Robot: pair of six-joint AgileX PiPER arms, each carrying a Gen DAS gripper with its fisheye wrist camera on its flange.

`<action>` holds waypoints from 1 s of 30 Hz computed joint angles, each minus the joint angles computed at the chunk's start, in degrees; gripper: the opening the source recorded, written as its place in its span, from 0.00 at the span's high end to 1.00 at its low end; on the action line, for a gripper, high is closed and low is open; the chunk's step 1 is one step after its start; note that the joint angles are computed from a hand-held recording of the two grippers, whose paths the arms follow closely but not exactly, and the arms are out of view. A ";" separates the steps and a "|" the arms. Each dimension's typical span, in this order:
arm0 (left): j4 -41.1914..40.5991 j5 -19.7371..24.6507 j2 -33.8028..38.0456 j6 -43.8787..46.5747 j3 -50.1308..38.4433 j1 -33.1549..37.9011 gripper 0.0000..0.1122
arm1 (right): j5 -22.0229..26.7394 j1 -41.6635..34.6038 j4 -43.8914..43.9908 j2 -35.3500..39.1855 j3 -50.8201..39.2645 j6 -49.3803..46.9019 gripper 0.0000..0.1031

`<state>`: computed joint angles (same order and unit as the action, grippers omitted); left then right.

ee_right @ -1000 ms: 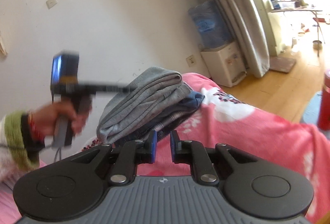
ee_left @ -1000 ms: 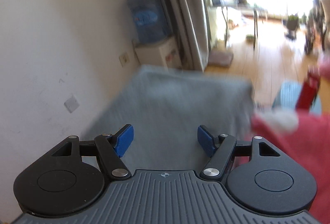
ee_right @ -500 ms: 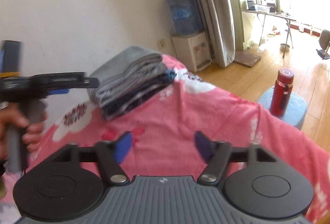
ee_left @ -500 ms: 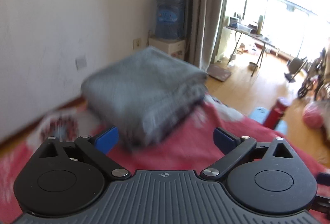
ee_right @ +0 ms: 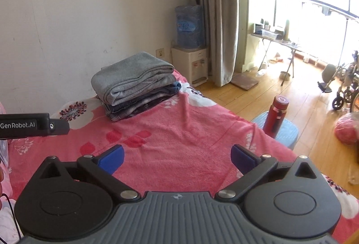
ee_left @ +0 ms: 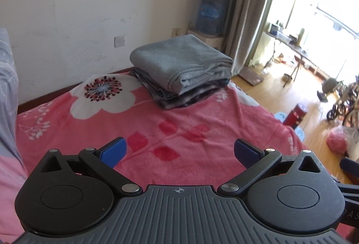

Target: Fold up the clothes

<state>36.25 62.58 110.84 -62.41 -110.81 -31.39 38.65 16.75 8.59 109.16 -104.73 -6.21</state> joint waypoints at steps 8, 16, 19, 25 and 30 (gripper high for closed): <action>5.15 6.26 2.43 0.04 -2.94 -3.21 0.08 | 2.96 2.65 -10.33 0.39 -1.81 11.07 0.00; 0.72 4.26 4.02 3.52 -3.45 -1.87 0.08 | 5.55 3.54 -14.57 3.72 -6.32 15.42 0.00; -0.85 5.49 4.96 4.12 -4.32 -1.47 0.08 | 4.82 4.16 -16.98 3.77 -5.56 18.27 0.00; -0.34 3.99 2.75 -1.06 -0.54 -1.35 0.08 | 4.65 5.80 -21.55 3.03 -3.73 20.33 0.00; 2.20 6.87 3.47 -2.34 -1.97 -2.09 0.08 | 6.22 6.10 -19.81 3.27 -5.72 17.65 0.00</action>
